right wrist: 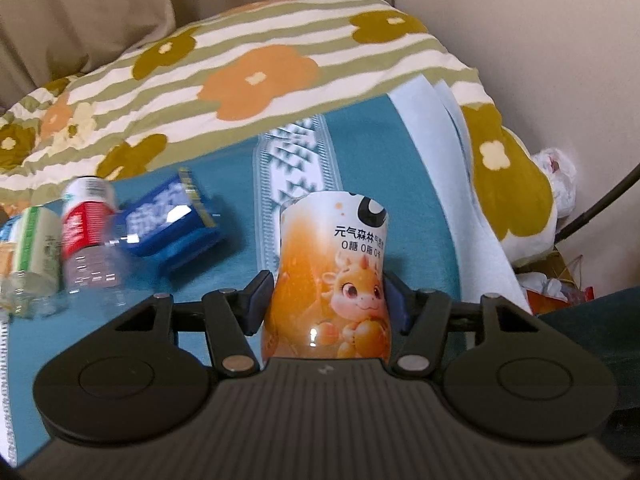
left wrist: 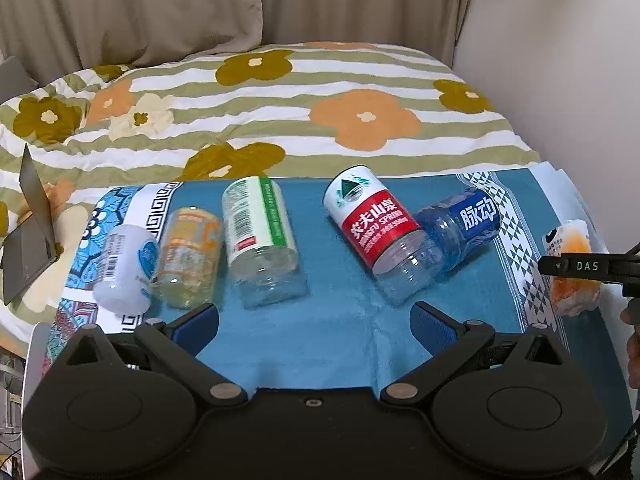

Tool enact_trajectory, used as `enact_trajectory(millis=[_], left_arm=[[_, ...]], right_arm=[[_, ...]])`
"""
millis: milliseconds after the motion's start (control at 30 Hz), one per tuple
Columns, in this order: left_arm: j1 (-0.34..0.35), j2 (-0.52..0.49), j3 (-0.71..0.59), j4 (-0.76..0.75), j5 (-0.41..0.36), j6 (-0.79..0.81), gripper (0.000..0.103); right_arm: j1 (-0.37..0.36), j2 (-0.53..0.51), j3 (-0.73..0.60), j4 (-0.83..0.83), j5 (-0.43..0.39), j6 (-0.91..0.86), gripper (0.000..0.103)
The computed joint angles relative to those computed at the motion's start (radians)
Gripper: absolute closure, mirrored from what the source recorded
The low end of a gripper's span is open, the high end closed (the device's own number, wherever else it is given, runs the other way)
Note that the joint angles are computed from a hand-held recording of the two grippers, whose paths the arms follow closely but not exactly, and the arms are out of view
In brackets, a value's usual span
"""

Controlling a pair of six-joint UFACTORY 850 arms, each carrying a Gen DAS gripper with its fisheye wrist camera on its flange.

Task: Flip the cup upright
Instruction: 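Lift the cup with the right gripper and rotate it toward the left gripper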

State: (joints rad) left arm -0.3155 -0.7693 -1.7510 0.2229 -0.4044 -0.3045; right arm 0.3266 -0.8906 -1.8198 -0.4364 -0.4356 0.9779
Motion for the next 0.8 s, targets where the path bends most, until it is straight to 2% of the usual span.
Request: enact_trajectory(millis=[267, 500, 800], left_arm=[[0.047, 0.125, 0.192, -0.139, 0.117, 0.174, 0.000], [0.096, 0.230, 0.357, -0.302, 0.182, 0.365, 0.000], [0.150, 0.287, 0.471, -0.472, 0.196, 0.545, 0.000]], right_arm=[[0.085, 0.061, 0.047, 0.000, 0.016, 0.021, 0.029], [0.167, 0.058, 0.044, 0.054, 0.005, -0.015, 0.029], [0.233, -0.017, -0.020, 0.068, -0.003, 0.000, 0.029]])
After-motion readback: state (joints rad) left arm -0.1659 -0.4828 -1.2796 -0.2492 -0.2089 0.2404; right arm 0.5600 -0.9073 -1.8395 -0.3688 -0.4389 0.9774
